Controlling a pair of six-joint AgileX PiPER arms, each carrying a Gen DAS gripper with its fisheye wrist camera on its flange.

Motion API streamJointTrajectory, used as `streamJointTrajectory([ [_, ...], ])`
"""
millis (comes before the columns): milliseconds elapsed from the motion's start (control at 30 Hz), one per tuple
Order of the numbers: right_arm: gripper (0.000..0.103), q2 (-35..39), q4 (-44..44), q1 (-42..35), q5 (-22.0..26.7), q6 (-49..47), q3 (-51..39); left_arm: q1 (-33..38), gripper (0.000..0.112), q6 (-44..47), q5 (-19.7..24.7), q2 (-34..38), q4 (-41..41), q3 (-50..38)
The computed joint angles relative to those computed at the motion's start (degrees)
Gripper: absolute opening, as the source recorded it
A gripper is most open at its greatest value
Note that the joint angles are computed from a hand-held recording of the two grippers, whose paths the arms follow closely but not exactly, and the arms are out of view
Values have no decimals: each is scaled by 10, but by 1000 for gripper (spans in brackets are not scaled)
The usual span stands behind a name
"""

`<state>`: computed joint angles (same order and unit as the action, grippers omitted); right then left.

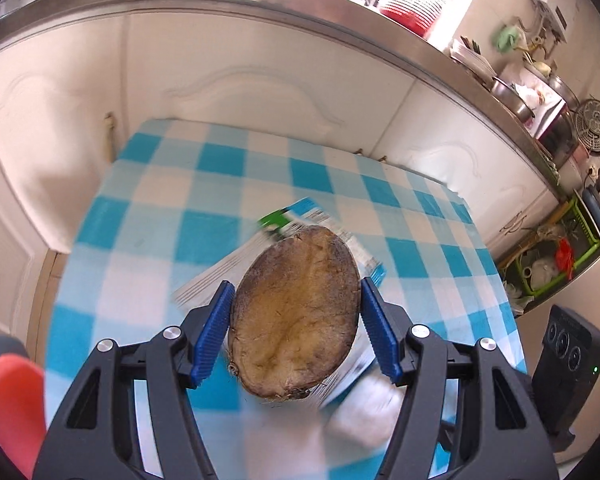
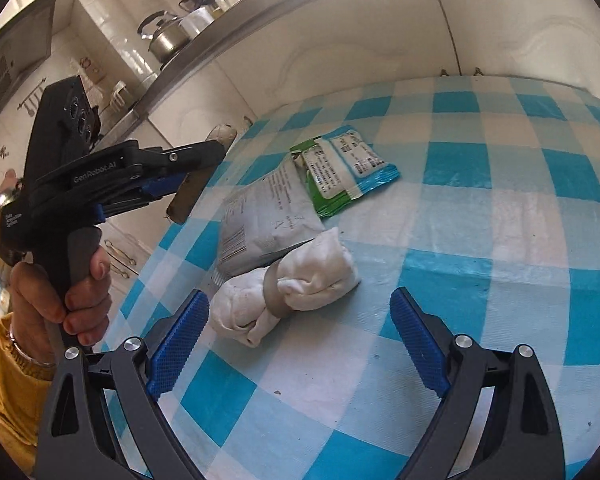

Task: Collect trash
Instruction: 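Grasp the white cloth bundle with the right tool while the left tool holds the potato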

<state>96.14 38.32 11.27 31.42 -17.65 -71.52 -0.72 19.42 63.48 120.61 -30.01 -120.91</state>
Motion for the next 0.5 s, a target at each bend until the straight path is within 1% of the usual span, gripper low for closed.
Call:
streamJointTrajectory([
  [200,91,24,-181,58,-14,122,-44,51,64,54,-31,-67,-40,126],
  [300,91,41,-213,68,-2,134,-67,74,64,74,-35,-87,-55,170],
  [367,93,54,-272,83,6,175,-84,85,64,86,-43,-100,-62,200],
  [500,94,70,-328,101,18,208,-103,103,64,102,-51,-116,-72,238],
])
